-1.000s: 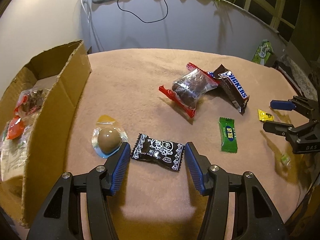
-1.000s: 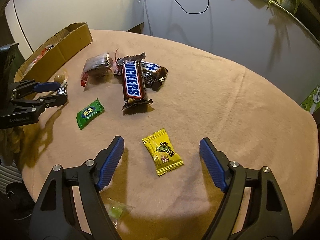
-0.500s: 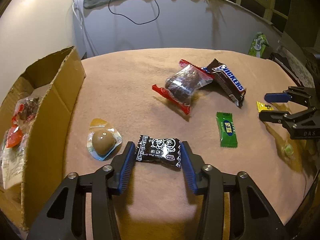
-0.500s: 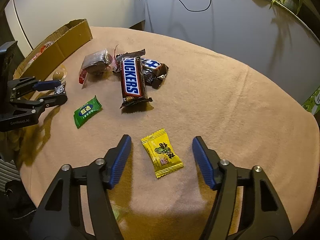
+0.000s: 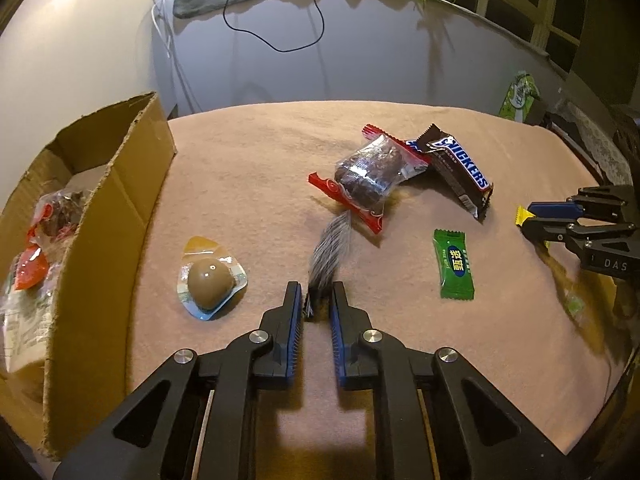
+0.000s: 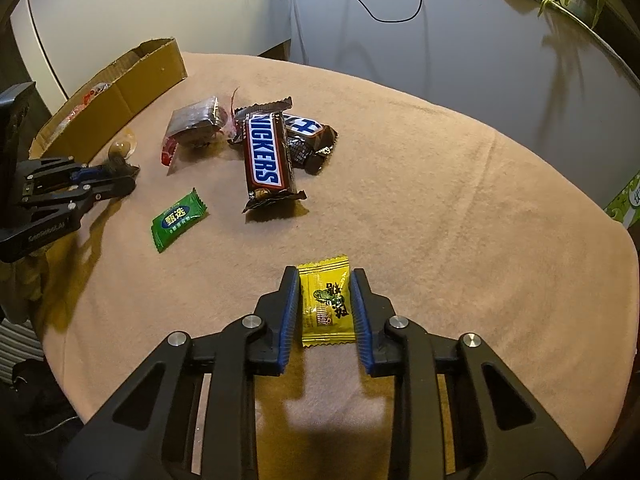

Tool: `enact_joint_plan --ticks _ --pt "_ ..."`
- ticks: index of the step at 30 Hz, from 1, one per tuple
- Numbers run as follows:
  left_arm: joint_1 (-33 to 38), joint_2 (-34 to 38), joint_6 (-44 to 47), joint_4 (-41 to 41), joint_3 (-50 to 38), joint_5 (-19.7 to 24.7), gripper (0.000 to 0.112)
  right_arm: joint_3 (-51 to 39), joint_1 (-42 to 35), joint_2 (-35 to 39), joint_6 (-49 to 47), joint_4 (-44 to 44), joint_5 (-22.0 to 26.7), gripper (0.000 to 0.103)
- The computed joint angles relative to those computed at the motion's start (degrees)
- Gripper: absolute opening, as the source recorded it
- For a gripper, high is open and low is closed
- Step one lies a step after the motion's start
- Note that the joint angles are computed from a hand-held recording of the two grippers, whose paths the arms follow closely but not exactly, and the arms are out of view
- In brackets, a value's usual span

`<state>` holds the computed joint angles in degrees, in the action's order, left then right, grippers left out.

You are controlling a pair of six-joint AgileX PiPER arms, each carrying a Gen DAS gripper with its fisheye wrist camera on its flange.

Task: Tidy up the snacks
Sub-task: 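Grasp the yellow candy with the right gripper while the left grasps the black-and-white wrapped candy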

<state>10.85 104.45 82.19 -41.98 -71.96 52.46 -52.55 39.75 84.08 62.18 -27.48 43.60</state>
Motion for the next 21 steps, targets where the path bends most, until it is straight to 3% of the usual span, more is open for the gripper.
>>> enact_joint_plan --ticks 4,11,13,15,17,19,21 --pt "0.5 0.3 0.1 -0.3 -0.4 0.2 0.008 0.6 0.5 -0.5 1.5 -0.8 -0.2 0.026" --pt "1.6 -0.5 4.7 -1.1 0.3 2.0 0.012 0.9 0.6 -1.1 1.2 -0.6 0.2 0.026" --pt "1.2 -0.6 5.2 -0.5 0.4 2.6 0.025 0.9 0.5 -1.0 1.2 -0.8 0.1 0.026" --pt "0.7 -1.4 6.6 -0.9 1.6 0.7 0.031 1.0 0.5 -1.0 1.2 -0.7 -0.1 0.026" --pt "0.5 -1.6 7.3 -0.6 1.6 1.1 0.051 1.0 0.5 -1.0 1.2 -0.6 -0.2 0.026" --pt "0.3 -2.0 7.8 -1.0 1.6 1.5 0.061 1.1 0.6 -1.2 1.2 -0.6 -0.2 0.026" --pt "-0.8 -1.7 6.1 -0.2 0.7 0.8 0.061 1.4 0.4 -1.4 1.1 -0.6 -0.3 0.026"
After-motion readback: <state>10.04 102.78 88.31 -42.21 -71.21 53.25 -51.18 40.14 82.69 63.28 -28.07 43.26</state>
